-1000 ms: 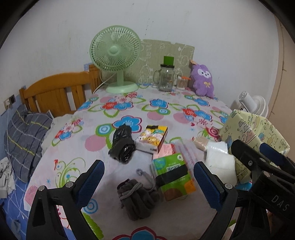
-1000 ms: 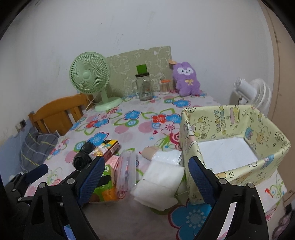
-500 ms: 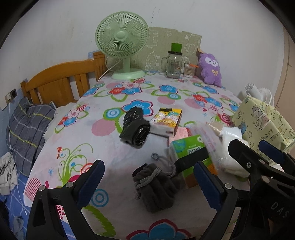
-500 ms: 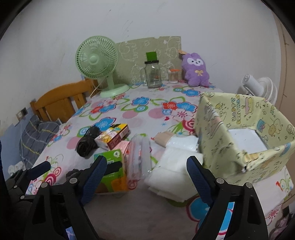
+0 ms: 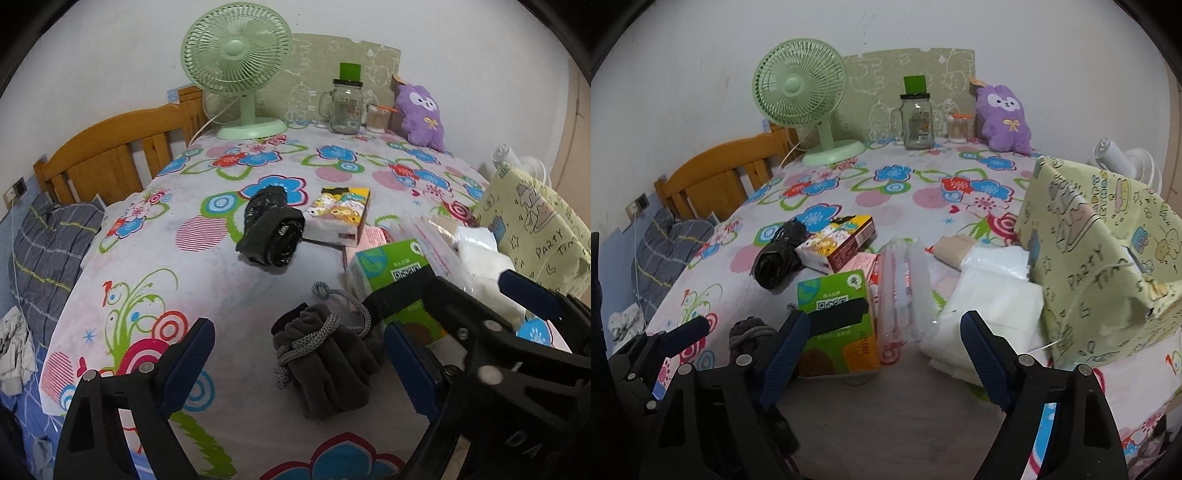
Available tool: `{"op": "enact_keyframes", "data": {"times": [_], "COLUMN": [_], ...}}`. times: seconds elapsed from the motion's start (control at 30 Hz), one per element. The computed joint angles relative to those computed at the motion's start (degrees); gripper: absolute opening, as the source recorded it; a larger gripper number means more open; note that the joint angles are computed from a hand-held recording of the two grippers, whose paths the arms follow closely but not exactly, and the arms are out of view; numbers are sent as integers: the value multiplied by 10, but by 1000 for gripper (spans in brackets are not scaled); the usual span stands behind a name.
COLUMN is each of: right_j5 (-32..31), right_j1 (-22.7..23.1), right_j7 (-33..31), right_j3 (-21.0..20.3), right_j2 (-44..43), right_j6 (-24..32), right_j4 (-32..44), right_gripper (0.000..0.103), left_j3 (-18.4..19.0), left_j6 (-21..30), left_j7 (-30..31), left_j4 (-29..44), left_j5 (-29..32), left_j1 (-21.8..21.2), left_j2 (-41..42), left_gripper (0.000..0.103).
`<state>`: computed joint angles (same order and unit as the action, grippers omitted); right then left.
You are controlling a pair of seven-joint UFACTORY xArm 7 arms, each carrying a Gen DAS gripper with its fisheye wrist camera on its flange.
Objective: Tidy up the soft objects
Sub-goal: 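Reach the left tool to the grey cloth bundle and close on it, then grasp the green tissue pack with the right tool while the left tool holds the grey bundle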
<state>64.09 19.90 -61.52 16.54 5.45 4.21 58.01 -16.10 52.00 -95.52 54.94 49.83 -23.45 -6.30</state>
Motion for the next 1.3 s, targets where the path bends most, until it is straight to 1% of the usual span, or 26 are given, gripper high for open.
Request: {"op": "enact_keyframes", "data": {"times": [0.17, 0.3, 0.4, 0.43, 0.47, 0.53, 0.6, 0.67, 0.73, 0.8, 0.93, 1.0, 1.1, 1.17, 1.23, 1.3], "right_j5": [-64, -89, -113, -115, -116, -126, -131, -144, -137, -143, -165, -150, -143, -168, -201, -220], "right_j1": [6, 1, -1, -3, -4, -5, -8, -7, -15, -18, -16, -22, -18, -8, 2, 5], "right_j7": [56, 79, 102, 106, 109, 120, 129, 142, 126, 130, 153, 136, 130, 153, 183, 200], "right_j3": [0, 8, 9, 12, 14, 15, 17, 18, 32, 35, 33, 45, 46, 35, 25, 22], "right_j2": [8, 10, 14, 15, 16, 17, 17, 14, 11, 10, 8, 6, 5, 7, 11, 16], "right_j6": [-4, -3, 3, 5, 5, 0, -4, -21, -38, -38, -38, -38, -33, -23, -10, 2], "right_j4": [-3, -6, -5, -4, -4, -4, -4, -10, -15, -15, -15, -13, -8, -6, -3, 1], "right_gripper": [77, 75, 71, 69, 67, 67, 67, 65, 64, 64, 63, 61, 59, 56, 55, 54], "left_j3": [2, 6, 8, 6, 6, 7, 9, 5, 4, 4, 5, 5, 7, 8, 8, 8], "left_j6": [-7, -29, -56, -58, -62, -81, -106, -99, -97, -94, -82, -74, -68, -66, -64, -72], "left_j7": [6, 1, -2, -3, -3, -1, -1, 1, 5, 15, 40, 53, 63, 67, 71, 75], "left_j4": [-2, -15, -24, -25, -26, -31, -36, -30, -28, -25, -18, -15, -17, -22, -28, -34], "left_j5": [0, 3, 1, 1, 1, -2, -5, -4, -2, -5, -11, -11, -9, -12, -14, -17], "left_j1": [-1, 4, 9, 10, 11, 15, 19, 21, 21, 21, 21, 21, 24, 27, 31, 34], "left_j2": [3, -4, -6, -7, -8, -11, -12, -8, -7, -7, -7, -8, -13, -18, -23, -27], "left_gripper": [93, 93, 86, 85, 83, 75, 64, 63, 61, 56, 52, 51, 51, 51, 51, 51]}}
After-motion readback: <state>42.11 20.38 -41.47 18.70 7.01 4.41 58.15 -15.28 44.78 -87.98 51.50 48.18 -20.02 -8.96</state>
